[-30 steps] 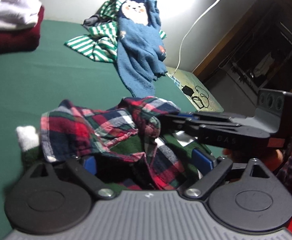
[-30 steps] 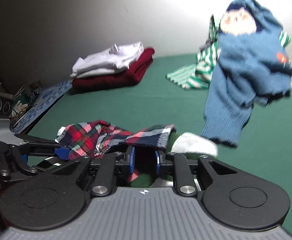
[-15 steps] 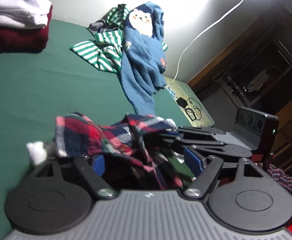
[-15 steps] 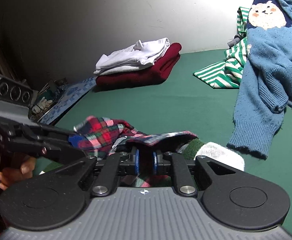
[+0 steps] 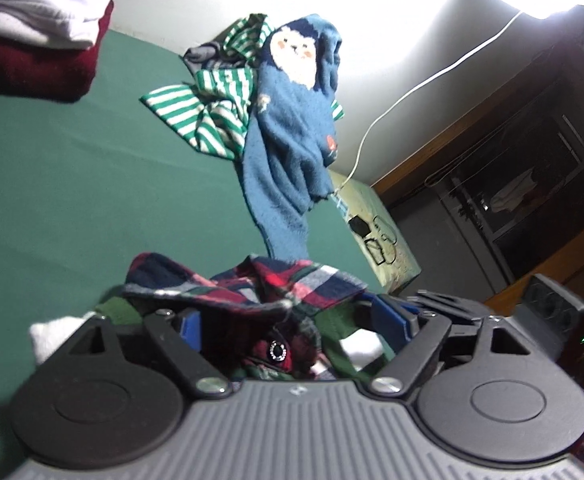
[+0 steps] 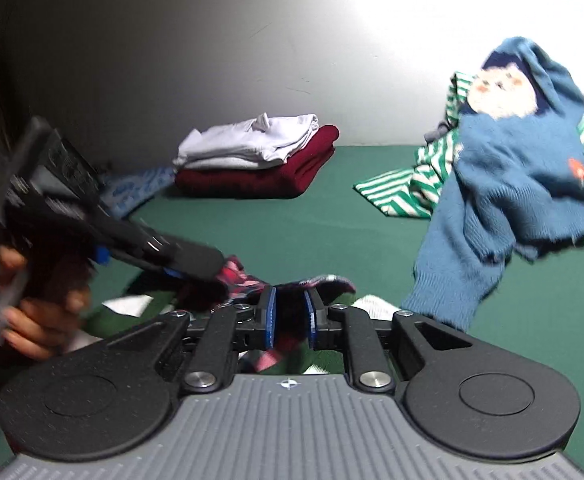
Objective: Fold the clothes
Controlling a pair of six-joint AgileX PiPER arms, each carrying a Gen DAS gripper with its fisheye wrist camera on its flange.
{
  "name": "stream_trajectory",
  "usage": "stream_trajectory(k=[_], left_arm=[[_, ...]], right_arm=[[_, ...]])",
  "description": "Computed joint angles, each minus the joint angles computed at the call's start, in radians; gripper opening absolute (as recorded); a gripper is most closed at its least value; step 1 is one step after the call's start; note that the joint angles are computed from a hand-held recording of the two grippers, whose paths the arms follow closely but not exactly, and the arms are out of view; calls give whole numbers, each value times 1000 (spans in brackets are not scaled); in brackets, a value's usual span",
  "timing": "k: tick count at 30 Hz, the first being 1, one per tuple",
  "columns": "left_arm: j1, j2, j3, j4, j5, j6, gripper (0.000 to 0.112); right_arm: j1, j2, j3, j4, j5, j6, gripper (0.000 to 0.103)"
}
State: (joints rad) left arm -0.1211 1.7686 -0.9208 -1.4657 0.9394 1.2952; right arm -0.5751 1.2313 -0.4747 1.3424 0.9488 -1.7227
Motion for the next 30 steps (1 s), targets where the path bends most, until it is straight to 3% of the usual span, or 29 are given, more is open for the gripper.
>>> stream_trajectory(k=[3, 5, 6, 9, 12, 19, 21, 23, 26, 30], left_arm=[[-3, 13, -7, -15, -10, -10, 82], [-4, 16, -13, -16, -16, -26, 82], [-6, 13, -15, -11, -21, -31, 82], [-12, 0, -12, 5, -33, -36, 83], [0, -19, -1, 3, -30, -28, 83], [73, -145, 69, 34, 18, 17, 87], [85, -187, 98, 86, 8, 23, 100], [89, -217, 123, 147, -15, 19, 101], [79, -208, 136, 201, -52, 12, 97], [101, -243, 144, 208, -42, 13, 89]], right_arm=[[-106, 24, -44, -137, 230, 123, 19], [-63, -6, -21, -153, 252, 124, 19], [-9, -24, -7, -152, 221, 141, 19], [224, -71, 35, -142, 12, 231, 19], [392, -97, 75, -83, -203, 255, 5], [478, -63, 117, -11, -377, 192, 6], [435, -78, 117, -21, -322, 170, 8], [360, -110, 123, -42, -256, 134, 18], [196, -150, 134, -47, -97, 39, 20], [153, -204, 141, -11, -129, -9, 20]])
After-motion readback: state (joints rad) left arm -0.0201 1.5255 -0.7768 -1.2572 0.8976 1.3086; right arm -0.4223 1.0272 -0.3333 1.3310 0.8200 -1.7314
